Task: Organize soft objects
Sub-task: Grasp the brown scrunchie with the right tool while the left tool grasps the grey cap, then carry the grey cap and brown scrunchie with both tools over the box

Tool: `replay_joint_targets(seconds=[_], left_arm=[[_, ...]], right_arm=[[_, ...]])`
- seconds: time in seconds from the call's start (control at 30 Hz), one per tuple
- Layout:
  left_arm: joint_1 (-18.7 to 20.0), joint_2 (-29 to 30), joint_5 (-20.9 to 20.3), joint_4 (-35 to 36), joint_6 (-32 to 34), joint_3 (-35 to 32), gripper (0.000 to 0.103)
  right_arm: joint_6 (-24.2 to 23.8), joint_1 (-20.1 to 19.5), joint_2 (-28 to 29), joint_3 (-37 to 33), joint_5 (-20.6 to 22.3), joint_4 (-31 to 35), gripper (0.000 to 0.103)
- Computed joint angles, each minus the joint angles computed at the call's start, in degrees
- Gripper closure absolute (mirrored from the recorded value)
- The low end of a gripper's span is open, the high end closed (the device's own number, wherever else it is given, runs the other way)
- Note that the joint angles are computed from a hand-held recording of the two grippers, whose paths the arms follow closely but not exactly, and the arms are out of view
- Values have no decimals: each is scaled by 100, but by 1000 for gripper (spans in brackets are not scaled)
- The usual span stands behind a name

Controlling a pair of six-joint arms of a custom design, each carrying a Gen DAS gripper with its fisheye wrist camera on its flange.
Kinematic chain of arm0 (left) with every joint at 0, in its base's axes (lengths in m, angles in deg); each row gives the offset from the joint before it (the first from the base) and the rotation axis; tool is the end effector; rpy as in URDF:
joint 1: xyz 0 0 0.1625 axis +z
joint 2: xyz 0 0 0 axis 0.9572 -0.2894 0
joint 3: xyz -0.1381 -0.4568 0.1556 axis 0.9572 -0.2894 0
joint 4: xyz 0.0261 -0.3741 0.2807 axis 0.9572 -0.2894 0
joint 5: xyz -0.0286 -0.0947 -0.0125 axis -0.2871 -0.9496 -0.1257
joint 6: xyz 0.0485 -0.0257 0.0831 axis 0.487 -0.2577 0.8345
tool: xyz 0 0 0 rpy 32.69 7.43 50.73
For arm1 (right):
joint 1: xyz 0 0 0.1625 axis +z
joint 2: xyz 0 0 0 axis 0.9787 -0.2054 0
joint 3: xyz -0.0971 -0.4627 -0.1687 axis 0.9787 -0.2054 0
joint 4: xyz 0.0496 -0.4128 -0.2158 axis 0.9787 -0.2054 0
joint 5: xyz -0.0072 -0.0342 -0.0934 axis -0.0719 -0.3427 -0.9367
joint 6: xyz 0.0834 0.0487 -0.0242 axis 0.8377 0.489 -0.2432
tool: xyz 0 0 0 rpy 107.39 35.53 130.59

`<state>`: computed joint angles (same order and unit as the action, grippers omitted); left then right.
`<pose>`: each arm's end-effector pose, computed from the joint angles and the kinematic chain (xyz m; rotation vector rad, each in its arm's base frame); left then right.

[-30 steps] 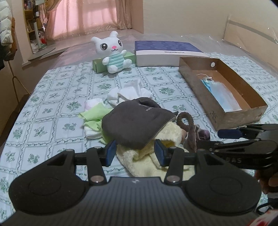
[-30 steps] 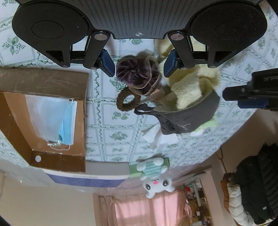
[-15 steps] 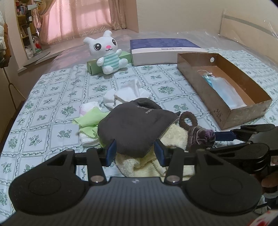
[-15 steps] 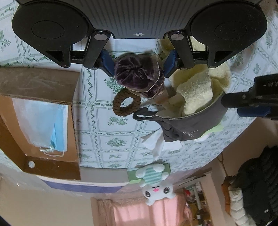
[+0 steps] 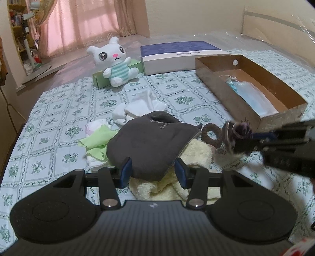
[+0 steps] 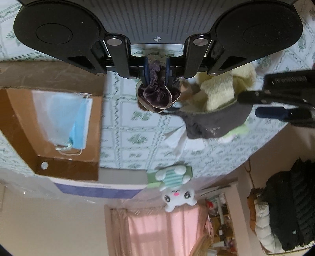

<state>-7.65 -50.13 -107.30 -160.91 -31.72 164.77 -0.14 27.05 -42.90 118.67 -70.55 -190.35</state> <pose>0.0051 -0.4649 0.1964 0.8195 2.1744 -0.7640 0.2154 -0.4423 -0.0674 0.5809 -2.4409 1.0035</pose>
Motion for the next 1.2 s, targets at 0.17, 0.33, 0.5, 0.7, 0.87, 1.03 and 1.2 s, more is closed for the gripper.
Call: replay_joint_targets(seconds=[0.17, 0.33, 0.5, 0.7, 0.87, 1.03, 1.2], left_arm=[[-7, 313, 149, -269, 410, -79, 58], [48, 435, 211, -435, 680, -164, 80], [106, 177, 52, -180, 469, -227, 96], [-7, -153, 12, -346, 526, -257, 97], [-112, -488, -237, -166, 313, -364, 98], [-327, -543, -437, -179, 367, -455, 98], [-557, -348, -677, -135, 322, -592, 98]], right_arm=[[155, -7, -126, 76, -34, -14, 87], [213, -23, -213, 184, -66, -75, 87], [258, -14, -325, 301, -57, -205, 87], [205, 17, -527, 390, 18, -380, 87], [147, 28, -713, 421, 74, -491, 87], [42, -6, -902, 467, 109, -594, 87], [-66, -90, -1079, 489, 81, -678, 87]])
